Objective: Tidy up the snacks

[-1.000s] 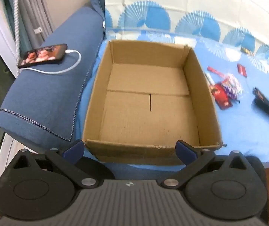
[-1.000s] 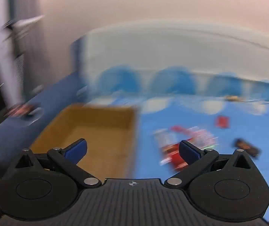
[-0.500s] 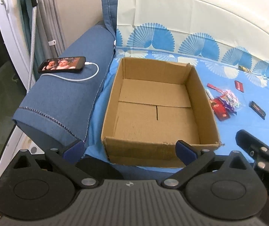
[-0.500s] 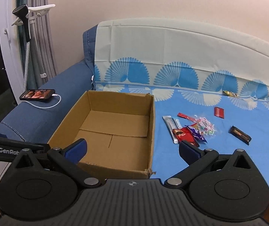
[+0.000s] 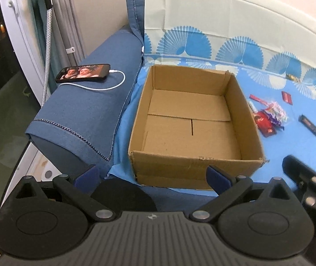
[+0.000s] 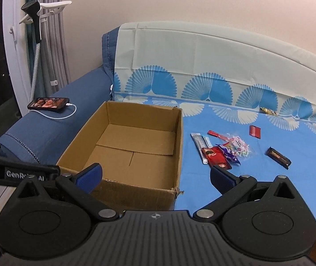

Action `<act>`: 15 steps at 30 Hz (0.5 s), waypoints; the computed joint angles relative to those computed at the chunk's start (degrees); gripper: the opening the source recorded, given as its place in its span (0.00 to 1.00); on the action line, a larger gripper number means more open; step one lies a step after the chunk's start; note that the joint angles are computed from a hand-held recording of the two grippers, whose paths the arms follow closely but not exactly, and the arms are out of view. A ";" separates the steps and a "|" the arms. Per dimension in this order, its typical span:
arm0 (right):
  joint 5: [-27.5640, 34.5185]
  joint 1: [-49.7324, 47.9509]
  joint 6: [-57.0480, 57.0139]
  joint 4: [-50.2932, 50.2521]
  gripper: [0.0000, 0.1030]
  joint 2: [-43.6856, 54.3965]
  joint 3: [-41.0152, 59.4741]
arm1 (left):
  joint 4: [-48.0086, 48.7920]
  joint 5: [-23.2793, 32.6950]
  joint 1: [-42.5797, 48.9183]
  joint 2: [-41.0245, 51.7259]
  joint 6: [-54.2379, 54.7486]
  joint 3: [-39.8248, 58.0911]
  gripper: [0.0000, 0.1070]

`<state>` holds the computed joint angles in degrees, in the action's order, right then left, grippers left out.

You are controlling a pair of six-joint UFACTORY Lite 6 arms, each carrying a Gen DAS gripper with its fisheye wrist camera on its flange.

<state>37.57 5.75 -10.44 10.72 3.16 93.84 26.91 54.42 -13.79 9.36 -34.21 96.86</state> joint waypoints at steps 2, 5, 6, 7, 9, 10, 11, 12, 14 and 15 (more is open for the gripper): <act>-0.39 -0.55 -0.19 0.75 1.00 0.04 -0.29 | 0.38 0.57 -0.35 0.59 0.03 0.51 0.96; -0.36 -0.84 -0.87 1.68 1.00 0.46 -0.76 | 1.20 1.05 -0.78 1.26 -0.51 0.75 0.96; -0.17 -0.82 -0.90 1.71 1.00 0.66 -0.73 | 1.17 1.13 -0.82 1.43 -0.61 0.73 0.96; -0.16 -0.99 -1.36 2.13 1.00 0.73 -0.97 | 0.97 1.32 -0.92 1.82 -0.57 0.94 0.96; -0.13 -1.42 -1.86 2.83 1.00 1.01 -1.20 | 0.55 1.93 -1.13 3.07 -0.08 1.92 0.96; 0.03 -1.40 -1.47 2.69 1.00 1.32 -0.95 | 0.47 2.17 -1.20 3.60 0.20 2.30 0.96; 0.18 -1.39 -1.11 2.53 1.00 1.66 -0.71 | 0.59 2.31 -1.35 3.96 0.33 2.47 0.96; 0.45 -1.54 -1.18 2.65 1.00 2.04 -0.35 | 0.62 2.24 -1.27 4.02 0.71 2.43 0.96; 0.45 -1.52 -1.16 2.76 1.00 2.40 -0.32 | 0.84 2.17 -1.42 4.22 0.86 2.31 0.96; 0.46 -1.49 -1.18 2.80 1.00 2.53 -0.28 | 0.88 2.08 -1.52 4.22 0.83 2.16 0.96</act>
